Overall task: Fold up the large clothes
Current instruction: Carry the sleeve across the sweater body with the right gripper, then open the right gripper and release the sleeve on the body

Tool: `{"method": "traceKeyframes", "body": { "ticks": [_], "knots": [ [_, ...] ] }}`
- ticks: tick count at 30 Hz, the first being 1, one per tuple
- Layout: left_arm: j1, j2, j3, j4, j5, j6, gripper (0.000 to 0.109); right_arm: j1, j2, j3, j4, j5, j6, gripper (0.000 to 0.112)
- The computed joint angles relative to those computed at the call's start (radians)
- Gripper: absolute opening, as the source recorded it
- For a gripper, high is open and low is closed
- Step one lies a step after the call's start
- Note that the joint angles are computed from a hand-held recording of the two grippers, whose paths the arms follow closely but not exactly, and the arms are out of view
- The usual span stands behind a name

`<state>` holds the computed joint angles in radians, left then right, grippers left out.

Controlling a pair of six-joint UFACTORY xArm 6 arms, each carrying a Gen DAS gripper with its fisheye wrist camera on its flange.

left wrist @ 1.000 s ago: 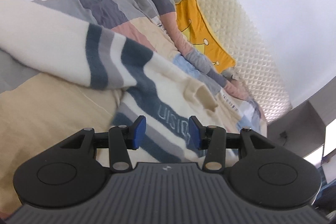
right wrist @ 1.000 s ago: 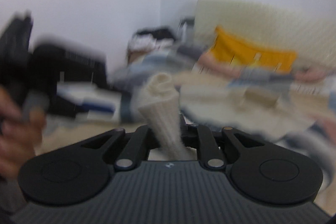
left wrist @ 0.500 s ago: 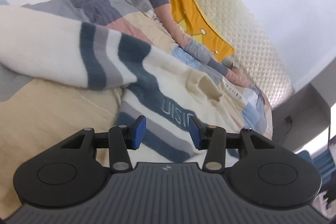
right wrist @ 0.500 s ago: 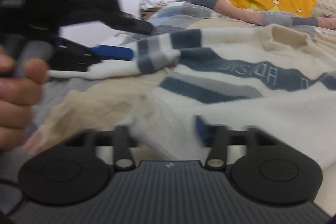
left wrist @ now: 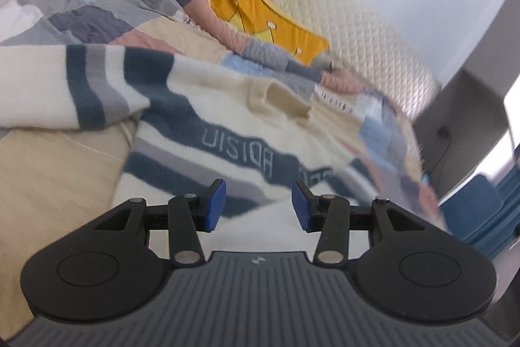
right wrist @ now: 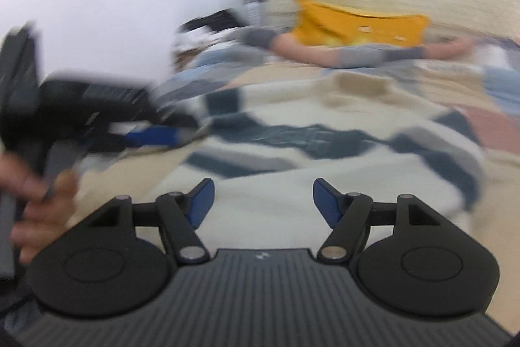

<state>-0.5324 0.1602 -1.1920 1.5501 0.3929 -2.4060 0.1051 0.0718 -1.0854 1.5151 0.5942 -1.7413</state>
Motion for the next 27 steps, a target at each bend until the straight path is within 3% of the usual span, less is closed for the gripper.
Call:
{"method": "traceKeyframes", "body": {
  "ticks": [3,8,13,16,19,27],
  "knots": [
    [-0.016,0.046,-0.038,-0.102,0.009,0.131,0.051,-0.012,0.052,-0.052,0.054,-0.048,0.021,0.069],
    [-0.039,0.135,-0.115,-0.264,0.025,0.349,0.050,0.008,0.158,-0.149,0.011,-0.169,0.156,0.065],
    [-0.062,0.217,-0.197,-0.424,0.069,0.566,0.049,-0.006,0.235,-0.215,-0.071,-0.161,0.344,0.050],
    [-0.074,0.253,-0.234,-0.512,0.103,0.666,0.049,-0.015,0.246,-0.226,-0.045,-0.131,0.344,0.047],
    [-0.085,0.279,-0.257,-0.580,0.143,0.738,0.048,-0.020,0.267,-0.242,-0.029,-0.105,0.317,0.037],
    [-0.090,0.324,-0.304,-0.658,0.191,0.804,0.048,-0.022,0.350,-0.297,-0.237,-0.077,0.503,0.032]
  ]
}}
